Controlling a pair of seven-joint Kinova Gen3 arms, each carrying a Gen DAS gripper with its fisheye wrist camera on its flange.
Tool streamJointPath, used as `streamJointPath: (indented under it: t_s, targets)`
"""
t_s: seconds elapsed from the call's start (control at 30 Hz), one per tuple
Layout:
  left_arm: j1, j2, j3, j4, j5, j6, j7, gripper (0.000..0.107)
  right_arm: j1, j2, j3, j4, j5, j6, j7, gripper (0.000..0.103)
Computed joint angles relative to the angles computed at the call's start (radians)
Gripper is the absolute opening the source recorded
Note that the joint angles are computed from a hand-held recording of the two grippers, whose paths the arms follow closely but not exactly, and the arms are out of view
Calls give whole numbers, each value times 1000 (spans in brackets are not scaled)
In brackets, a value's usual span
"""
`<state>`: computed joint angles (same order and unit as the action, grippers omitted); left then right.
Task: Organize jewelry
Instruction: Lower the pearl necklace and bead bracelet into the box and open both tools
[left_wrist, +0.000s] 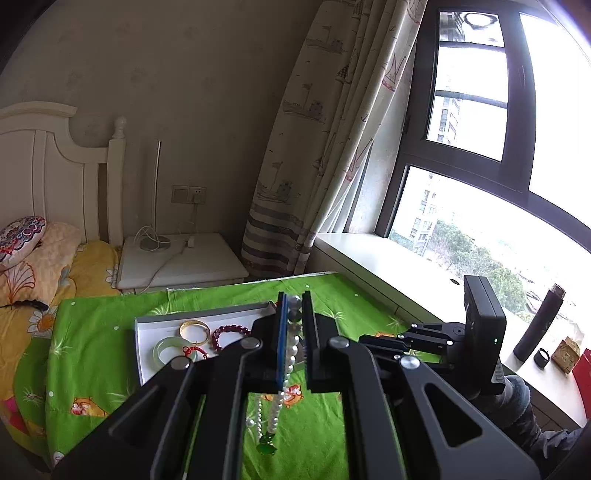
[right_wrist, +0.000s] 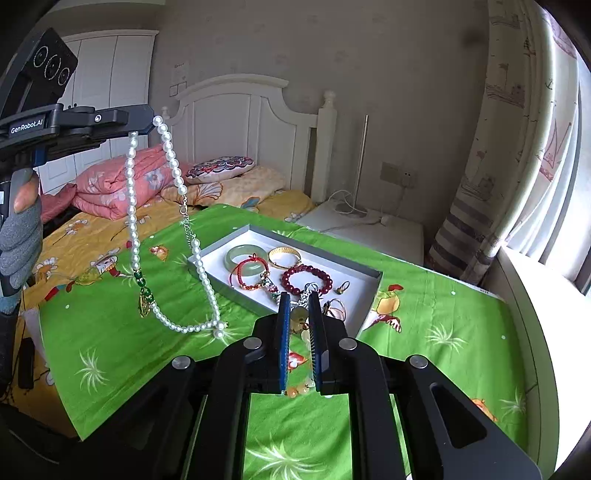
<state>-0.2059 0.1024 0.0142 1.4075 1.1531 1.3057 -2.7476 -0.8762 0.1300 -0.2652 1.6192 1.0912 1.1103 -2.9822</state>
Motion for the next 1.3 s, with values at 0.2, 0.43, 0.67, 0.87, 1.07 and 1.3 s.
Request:
streamJointPath:
  t_s: [0.2,0.43,0.67,0.87,1.07,1.3]
  targets:
    - [62,93,53,-148,-99,-103,132,7,57,41,47,-62,-34,-50,73,12]
    - [150,219,128,-320,-281,-254,337,7,124,112,124,-160,-123,-130,170,12]
    - [211,345,181,-481,-432,-293,515,7,155,190,207,-233,-194,-206,206,12]
    - [250,419,152,-469,-620,-363,622,7,194,271,243,-292,-308,-203,281,12]
    - [207,520,146,-512,-717,-346,721,7,198,302,269,-274,-401,-221,336,12]
    - [167,560,149,-502,-760,-340,767,7,199,289,281,-228,-455,-266,337,12]
